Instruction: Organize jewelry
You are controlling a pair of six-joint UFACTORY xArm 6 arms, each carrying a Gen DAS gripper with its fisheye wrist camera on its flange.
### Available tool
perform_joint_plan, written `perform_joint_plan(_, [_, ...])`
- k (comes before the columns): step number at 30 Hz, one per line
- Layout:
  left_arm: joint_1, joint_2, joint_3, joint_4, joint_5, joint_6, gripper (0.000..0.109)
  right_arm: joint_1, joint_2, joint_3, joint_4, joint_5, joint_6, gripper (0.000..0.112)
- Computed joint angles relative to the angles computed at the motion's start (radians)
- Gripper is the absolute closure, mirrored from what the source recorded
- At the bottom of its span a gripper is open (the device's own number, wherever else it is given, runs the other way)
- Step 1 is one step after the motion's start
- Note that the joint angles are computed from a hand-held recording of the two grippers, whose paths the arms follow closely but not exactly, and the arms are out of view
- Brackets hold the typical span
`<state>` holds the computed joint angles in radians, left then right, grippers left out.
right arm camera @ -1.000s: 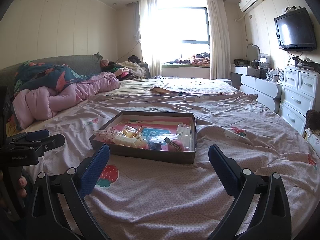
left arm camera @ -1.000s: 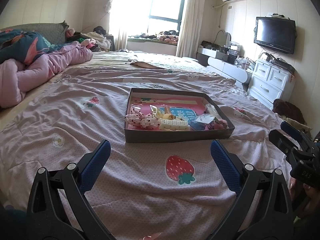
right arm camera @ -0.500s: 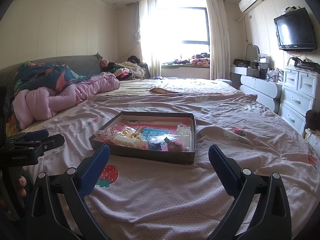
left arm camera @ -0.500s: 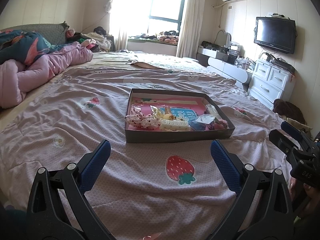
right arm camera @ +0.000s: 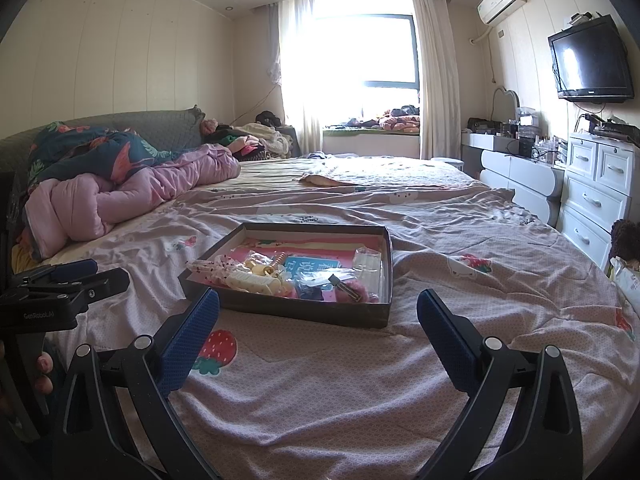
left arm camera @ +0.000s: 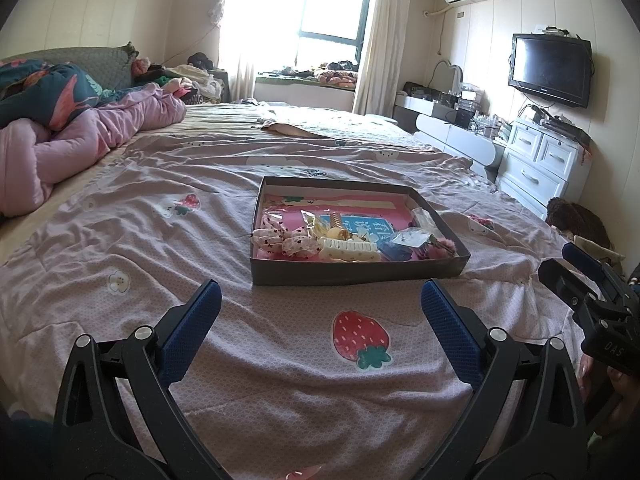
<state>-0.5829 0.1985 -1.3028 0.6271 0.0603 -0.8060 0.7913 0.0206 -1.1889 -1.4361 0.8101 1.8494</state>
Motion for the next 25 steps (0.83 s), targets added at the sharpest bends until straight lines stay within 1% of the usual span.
perform_joint_plan(2, [0.000,0.000,0.000,-0.003,0.001,0.000,0.017,-0.001,0.001,-0.001,0.001,-0.002,-0.001,0.016])
perform_joint_plan(8, [0.019,-0.005,0.006,0.076,-0.010,-0.087,0.017,0.000,-0.001,0.000,0.000,-0.001,-0.001,0.016])
perform_joint_plan(10, [0.023,-0.006,0.008,0.074,-0.016,-0.092,0.017,0.000,-0.001,0.001,0.001,-0.001,0.000,0.016])
perform_joint_plan(12, [0.025,-0.007,0.003,0.122,-0.012,-0.139,0.017,-0.001,-0.001,0.001,0.001,-0.003,0.000,0.016])
perform_joint_plan(15, [0.024,-0.007,-0.001,0.140,-0.009,-0.160,0.017,0.000,-0.001,0.001,0.001,0.000,0.000,0.016])
perform_joint_plan(16, [0.024,-0.007,0.001,0.123,-0.008,-0.146,0.017,-0.001,0.000,0.000,0.002,0.000,-0.001,0.016])
perform_joint_plan(18, [0.024,-0.002,-0.008,0.107,0.014,-0.145,0.017,-0.012,-0.006,0.005,0.008,-0.013,0.018,0.016])
perform_joint_plan(20, [0.029,0.017,-0.030,-0.011,0.051,-0.052,0.017,-0.030,-0.016,0.009,0.030,0.001,0.018,0.016])
perform_joint_plan(21, [0.034,0.029,-0.051,-0.034,0.075,-0.040,0.017,-0.046,-0.020,0.009,0.052,0.015,0.014,0.016])
perform_joint_plan(22, [0.046,0.052,-0.093,-0.042,0.120,-0.041,0.017,-0.068,-0.023,0.006,0.088,0.028,0.000,0.016])
perform_joint_plan(23, [0.058,0.076,-0.137,-0.033,0.164,-0.051,0.017,-0.108,-0.026,-0.002,0.159,0.050,-0.026,0.016])
perform_joint_plan(24, [0.076,0.113,-0.199,-0.033,0.214,-0.057,0.017,-0.147,-0.032,-0.004,0.211,0.050,-0.039,0.016])
perform_joint_plan(25, [0.092,0.152,-0.259,-0.048,0.252,-0.042,0.017,-0.198,-0.034,-0.004,0.262,0.031,-0.055,0.016])
